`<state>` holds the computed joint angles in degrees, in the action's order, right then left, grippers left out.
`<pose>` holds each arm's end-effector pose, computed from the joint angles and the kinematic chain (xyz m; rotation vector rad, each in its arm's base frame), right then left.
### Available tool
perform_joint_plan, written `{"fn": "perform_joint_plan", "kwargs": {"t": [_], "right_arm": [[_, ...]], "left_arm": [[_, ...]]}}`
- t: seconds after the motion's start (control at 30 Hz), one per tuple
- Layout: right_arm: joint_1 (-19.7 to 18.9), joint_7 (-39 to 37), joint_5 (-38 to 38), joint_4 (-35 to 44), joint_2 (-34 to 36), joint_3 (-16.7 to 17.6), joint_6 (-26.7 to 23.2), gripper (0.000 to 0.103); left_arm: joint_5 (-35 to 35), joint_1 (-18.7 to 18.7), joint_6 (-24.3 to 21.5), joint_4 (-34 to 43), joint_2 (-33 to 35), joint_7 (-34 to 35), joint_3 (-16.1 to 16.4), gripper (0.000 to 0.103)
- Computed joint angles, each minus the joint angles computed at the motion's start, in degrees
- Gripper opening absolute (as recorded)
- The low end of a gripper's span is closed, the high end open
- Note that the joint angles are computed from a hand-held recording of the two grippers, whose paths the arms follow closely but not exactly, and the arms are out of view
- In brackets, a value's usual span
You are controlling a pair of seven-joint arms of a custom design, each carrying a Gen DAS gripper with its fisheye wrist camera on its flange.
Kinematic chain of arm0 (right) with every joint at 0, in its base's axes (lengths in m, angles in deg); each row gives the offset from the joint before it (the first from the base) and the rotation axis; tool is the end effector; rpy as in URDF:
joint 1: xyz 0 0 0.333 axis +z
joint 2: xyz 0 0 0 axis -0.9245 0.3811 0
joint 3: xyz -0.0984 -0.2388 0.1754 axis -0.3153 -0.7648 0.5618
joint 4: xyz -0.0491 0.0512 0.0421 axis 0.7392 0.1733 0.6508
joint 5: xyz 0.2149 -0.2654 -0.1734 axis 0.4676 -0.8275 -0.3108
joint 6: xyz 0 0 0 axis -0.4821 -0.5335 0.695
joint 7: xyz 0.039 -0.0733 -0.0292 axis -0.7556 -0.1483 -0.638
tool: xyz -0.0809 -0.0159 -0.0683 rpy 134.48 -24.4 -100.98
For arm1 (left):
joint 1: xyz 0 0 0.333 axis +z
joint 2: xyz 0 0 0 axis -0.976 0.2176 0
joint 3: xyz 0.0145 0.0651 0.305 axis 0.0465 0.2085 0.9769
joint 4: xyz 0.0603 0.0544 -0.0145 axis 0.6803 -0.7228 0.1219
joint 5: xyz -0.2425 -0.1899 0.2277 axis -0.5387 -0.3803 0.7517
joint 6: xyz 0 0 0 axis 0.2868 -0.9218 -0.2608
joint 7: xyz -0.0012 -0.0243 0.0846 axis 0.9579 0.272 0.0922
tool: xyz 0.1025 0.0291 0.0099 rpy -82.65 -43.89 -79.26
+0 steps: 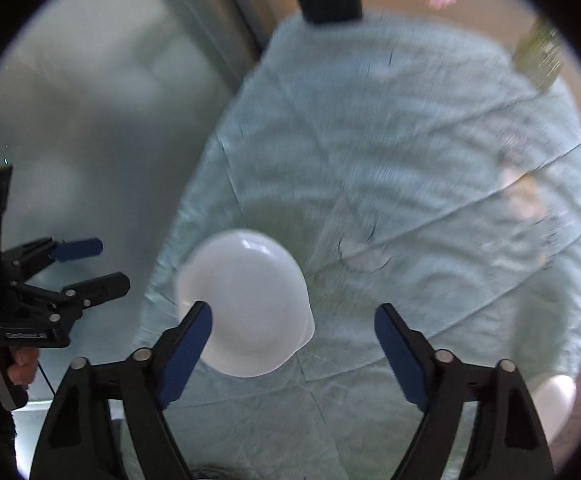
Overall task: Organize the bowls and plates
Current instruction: 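Move both grippers toward the other white handled dish, then close both grippers on the rim of the white oval dish, then lift the white oval dish with both grippers and carry it over the stack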
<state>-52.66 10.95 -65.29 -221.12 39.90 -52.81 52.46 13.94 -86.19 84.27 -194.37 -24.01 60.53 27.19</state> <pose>0.4108 0.1025 0.3643 -2.2788 1.6852 0.1467 0.4373 -0.1280 0.3754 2.0956 -2.2072 0.3927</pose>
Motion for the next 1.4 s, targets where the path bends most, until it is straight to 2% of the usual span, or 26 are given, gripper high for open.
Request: {"fn": "perform_joint_plan", "kwargs": {"t": [0.07, 0.13, 0.23, 0.3, 0.37, 0.6, 0.67, 0.7, 0.77, 1.0, 1.13, 1.27, 1.4], "right_arm": [[0.8, -1.8, 1.8, -0.2, 3.8, 0.0, 2.0, 0.079], [1.3, -5.0, 4.7, -0.3, 6.7, -0.1, 3.3, 0.079], [1.1, -7.7, 7.5, 0.3, 10.1, 0.6, 4.7, 0.070], [0.7, -9.1, 8.9, 0.6, 11.4, 1.1, 5.0, 0.057], [0.4, -9.6, 9.0, 0.9, 12.0, 1.8, 5.2, 0.041], [-0.4, -8.3, 8.7, 1.4, 13.9, 2.9, 6.9, 0.025], [-0.5, -7.4, 7.8, 1.6, 14.1, 3.1, 6.8, 0.017], [-0.6, -7.2, 7.4, 1.6, 14.4, 3.2, 7.0, 0.015], [-0.7, -6.9, 7.3, 1.6, 14.3, 3.2, 6.8, 0.015], [-0.3, -1.1, 2.7, 3.2, 15.8, 4.1, 7.4, 0.015], [0.4, 2.5, -1.6, 2.6, 15.7, 4.9, 9.8, 0.015], [1.4, 6.4, -4.7, 0.8, 13.9, 5.3, 11.6, 0.015], [1.9, 10.5, -7.7, -1.0, 11.8, 5.4, 13.5, 0.010]], "left_arm": [[-2.3, -0.5, 1.7, -0.2, 3.3, 2.4, 0.3, 0.077], [-5.3, -0.6, 3.1, -0.6, 5.8, 4.6, 0.3, 0.076], [-8.6, -0.2, 4.0, -0.7, 8.6, 6.3, -0.2, 0.066], [-9.4, 0.1, 4.7, -0.6, 10.0, 7.7, -0.8, 0.055], [-7.2, 0.3, 5.2, -0.3, 11.3, 6.6, -1.5, 0.051], [-8.6, 0.9, 6.9, -0.3, 12.9, 7.0, -2.6, 0.042], [-8.4, 1.1, 6.8, -0.3, 12.9, 6.6, -2.6, 0.030], [-9.2, 1.2, 6.4, -0.2, 13.0, 6.8, -2.6, 0.027], [-12.4, 1.8, 4.8, -0.4, 12.1, 9.7, -2.2, 0.015], [-12.8, 1.6, 5.4, -0.7, 11.7, 9.5, -2.2, 0.014], [-11.8, 1.5, 5.3, -0.6, 11.4, 9.2, -2.2, 0.014], [-10.7, 1.2, 6.0, -0.5, 11.3, 7.6, -2.3, 0.013], [-9.6, 0.7, 7.1, -1.3, 9.6, 7.3, -2.5, 0.011]]}}
